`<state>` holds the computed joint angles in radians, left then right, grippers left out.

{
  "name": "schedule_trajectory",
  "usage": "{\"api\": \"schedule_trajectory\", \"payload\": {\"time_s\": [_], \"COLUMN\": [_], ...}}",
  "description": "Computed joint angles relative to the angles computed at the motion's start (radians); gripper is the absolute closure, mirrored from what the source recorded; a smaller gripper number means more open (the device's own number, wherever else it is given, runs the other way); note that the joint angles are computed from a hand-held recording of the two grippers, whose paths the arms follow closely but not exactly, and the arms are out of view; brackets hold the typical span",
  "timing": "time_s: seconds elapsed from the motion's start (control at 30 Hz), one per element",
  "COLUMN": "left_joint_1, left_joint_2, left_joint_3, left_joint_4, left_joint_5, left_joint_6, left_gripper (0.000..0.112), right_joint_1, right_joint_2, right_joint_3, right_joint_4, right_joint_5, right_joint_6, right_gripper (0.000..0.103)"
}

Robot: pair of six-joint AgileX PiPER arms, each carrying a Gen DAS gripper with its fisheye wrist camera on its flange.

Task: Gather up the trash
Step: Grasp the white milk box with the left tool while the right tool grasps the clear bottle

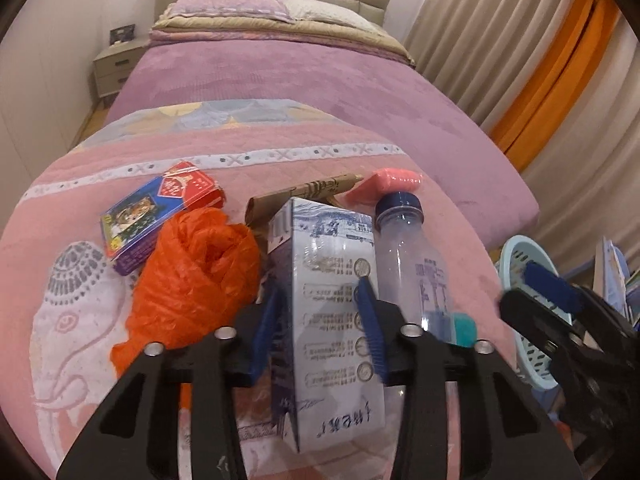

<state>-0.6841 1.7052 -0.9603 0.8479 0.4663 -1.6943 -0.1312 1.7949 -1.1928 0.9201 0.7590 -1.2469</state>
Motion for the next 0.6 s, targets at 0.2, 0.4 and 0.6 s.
{"api": "schedule_trajectory", "payload": {"time_s": [0.2, 0.4, 0.6], "left_joint_1": [-0.005, -0.006, -0.031], "left_joint_2": [-0.060, 0.004, 0.116], "left_joint_3": [0.092, 0.041, -0.121], "left_joint_4": [0.125, 0.067, -0.084], "left_joint_5": [-0.068, -0.057, 0.085], "left_joint_6": [-0.149, -0.084, 0.128], "left_gripper": [0.083, 0.051, 0.049], "right_joint_1": [0.058, 0.061, 0.028], "right_joint_2": [0.045, 0.104, 0.120], "right_joint_3": [-0.033, -0.085, -0.117], "right_joint_4": [-0.055, -0.101, -0.097], "right_joint_5": [-0.023, -0.004, 0.025], "right_joint_6": [0.111, 0.216, 0.231], "right_gripper": [0.040, 0.040, 0.040]}}
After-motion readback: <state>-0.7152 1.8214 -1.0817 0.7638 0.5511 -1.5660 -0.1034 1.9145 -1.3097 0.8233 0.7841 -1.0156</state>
